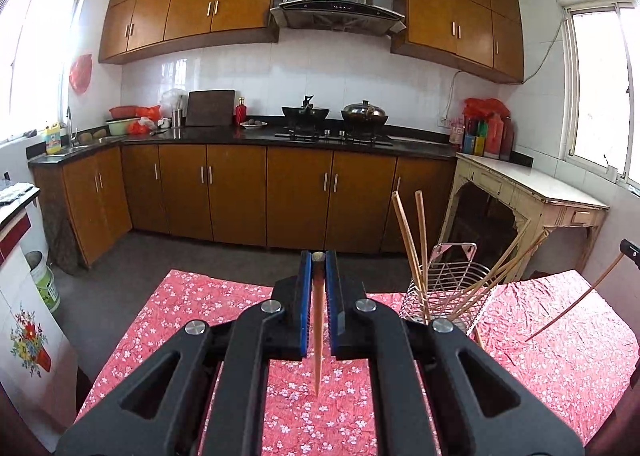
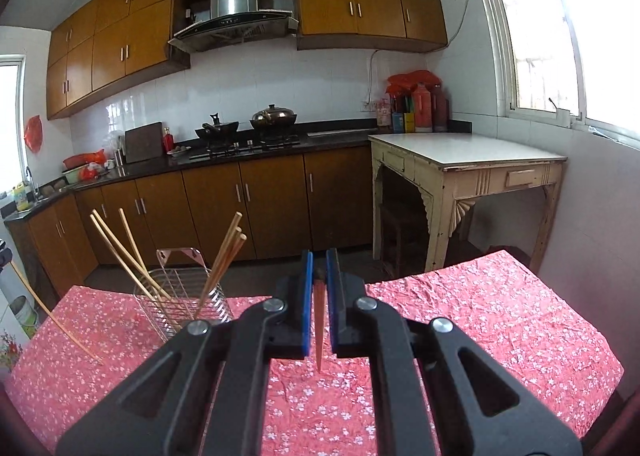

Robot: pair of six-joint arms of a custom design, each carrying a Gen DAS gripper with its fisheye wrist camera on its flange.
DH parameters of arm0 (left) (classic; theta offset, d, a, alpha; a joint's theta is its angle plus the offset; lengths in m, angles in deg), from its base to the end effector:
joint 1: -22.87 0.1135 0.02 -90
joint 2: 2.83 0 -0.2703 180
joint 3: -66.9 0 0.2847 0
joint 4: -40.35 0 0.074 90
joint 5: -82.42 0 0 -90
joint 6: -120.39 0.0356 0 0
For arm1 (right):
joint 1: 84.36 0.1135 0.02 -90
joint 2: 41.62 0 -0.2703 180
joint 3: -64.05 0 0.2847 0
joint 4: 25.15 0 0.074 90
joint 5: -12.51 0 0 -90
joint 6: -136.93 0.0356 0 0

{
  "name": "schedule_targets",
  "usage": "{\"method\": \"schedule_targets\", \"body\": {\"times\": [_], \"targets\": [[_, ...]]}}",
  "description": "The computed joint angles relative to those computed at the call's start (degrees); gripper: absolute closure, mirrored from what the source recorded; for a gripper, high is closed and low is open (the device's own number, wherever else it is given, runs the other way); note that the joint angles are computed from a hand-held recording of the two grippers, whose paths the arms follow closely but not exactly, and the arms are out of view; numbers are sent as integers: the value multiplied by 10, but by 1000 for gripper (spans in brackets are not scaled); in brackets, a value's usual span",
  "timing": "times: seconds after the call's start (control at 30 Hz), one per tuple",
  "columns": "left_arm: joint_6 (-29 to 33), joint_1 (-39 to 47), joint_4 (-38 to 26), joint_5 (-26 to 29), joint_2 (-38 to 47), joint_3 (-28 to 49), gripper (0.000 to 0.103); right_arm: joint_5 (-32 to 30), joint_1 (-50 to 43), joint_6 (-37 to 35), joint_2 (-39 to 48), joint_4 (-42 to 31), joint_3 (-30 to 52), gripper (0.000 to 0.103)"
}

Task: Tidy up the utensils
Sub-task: 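Lift the left tool's chopstick over the wire holder while the right tool carries its chopstick there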

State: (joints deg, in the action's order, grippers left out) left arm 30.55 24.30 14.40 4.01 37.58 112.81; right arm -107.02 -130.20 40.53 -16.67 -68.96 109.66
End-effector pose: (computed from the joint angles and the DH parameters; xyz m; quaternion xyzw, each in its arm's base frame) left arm 0.1997 -0.0022 0.2780 0.0485 0.8178 -0.0751 0.5685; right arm 0.1086 -0.0867 0.2867 0.1402 0.8071 -0.0435 0.5719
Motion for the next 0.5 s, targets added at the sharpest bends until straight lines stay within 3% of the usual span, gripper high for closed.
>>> {"method": "schedule_targets", "body": {"times": [0.27,0.5], "targets": [[-14,-11,-27,16,-17,24,96,-61,-3,-7,-8,-74,75,95],[-39,-76,-51,1,-5,95,96,-94,30,1,22,-129,187,95]]}}
